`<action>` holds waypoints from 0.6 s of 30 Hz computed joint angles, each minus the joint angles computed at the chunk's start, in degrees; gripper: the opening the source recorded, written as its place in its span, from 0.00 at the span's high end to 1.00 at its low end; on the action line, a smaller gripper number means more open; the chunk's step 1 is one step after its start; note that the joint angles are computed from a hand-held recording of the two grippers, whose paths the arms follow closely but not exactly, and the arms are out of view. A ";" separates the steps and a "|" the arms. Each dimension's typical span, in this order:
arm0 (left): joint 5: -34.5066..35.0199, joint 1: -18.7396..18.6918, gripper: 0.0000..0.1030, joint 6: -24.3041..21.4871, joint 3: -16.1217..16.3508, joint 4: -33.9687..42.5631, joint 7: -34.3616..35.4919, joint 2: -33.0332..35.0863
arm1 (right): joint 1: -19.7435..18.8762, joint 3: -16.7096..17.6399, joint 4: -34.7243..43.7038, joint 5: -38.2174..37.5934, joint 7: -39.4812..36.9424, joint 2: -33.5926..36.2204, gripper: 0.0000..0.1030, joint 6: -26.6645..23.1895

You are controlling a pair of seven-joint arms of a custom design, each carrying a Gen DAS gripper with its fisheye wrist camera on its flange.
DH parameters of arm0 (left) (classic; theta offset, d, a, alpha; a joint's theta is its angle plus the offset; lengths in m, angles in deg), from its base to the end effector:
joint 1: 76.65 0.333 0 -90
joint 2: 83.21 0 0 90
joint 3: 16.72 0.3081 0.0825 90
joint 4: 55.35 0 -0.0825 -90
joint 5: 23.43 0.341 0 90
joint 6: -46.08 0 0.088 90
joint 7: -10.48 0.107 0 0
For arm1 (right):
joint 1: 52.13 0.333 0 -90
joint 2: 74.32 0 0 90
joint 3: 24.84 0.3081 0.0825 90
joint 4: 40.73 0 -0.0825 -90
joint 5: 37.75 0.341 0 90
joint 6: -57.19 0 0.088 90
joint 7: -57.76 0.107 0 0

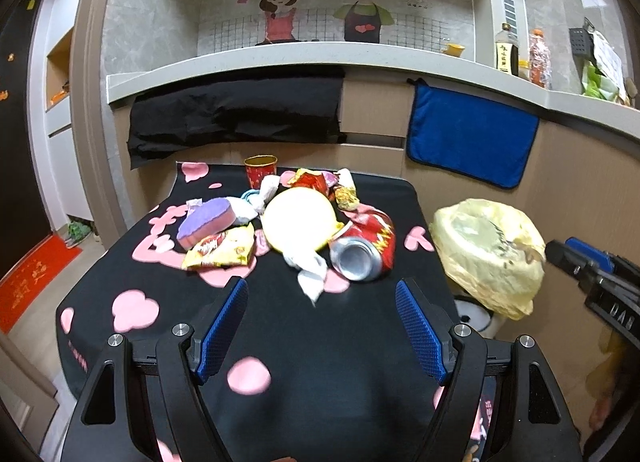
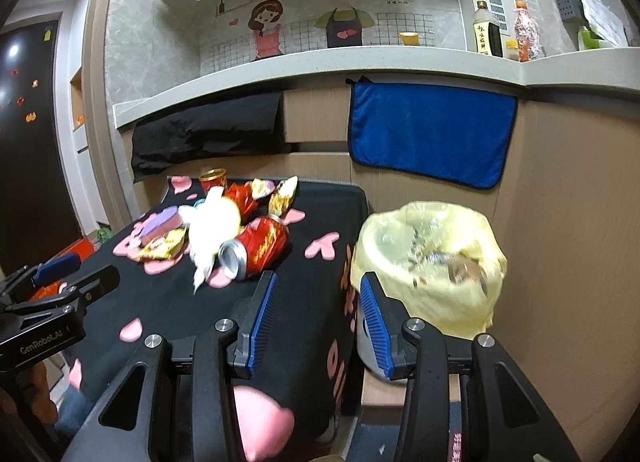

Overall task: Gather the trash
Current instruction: 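Reach the right tool to the red can and close on it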

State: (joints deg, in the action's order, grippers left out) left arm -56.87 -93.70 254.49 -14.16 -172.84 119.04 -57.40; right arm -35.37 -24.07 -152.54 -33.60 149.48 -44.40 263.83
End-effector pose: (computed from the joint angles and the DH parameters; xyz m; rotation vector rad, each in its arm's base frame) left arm 0.5936 -0.0839 0.3740 -1.6203 1.4797 -0.9330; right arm 0.6088 0.1812 0.3763 -1.6122 1.3392 -0.7586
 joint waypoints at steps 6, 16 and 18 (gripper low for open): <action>11.28 10.37 0.26 -7.87 -4.02 9.21 -6.82 4.74 | -5.07 4.44 15.58 -4.84 3.63 7.86 0.58 -8.68; 24.86 22.29 0.26 -24.21 -11.34 28.88 -17.34 16.05 | -3.96 5.18 46.26 -5.13 1.43 24.78 0.59 -26.44; 26.32 23.96 0.26 -28.68 -13.96 33.58 -17.69 19.13 | -3.49 5.14 53.06 -4.47 0.56 28.58 0.58 -29.81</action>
State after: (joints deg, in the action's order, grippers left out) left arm -30.55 -69.74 225.81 -28.12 -139.27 101.35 -38.27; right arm -38.86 -18.93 -99.48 -38.06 150.05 -15.82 234.02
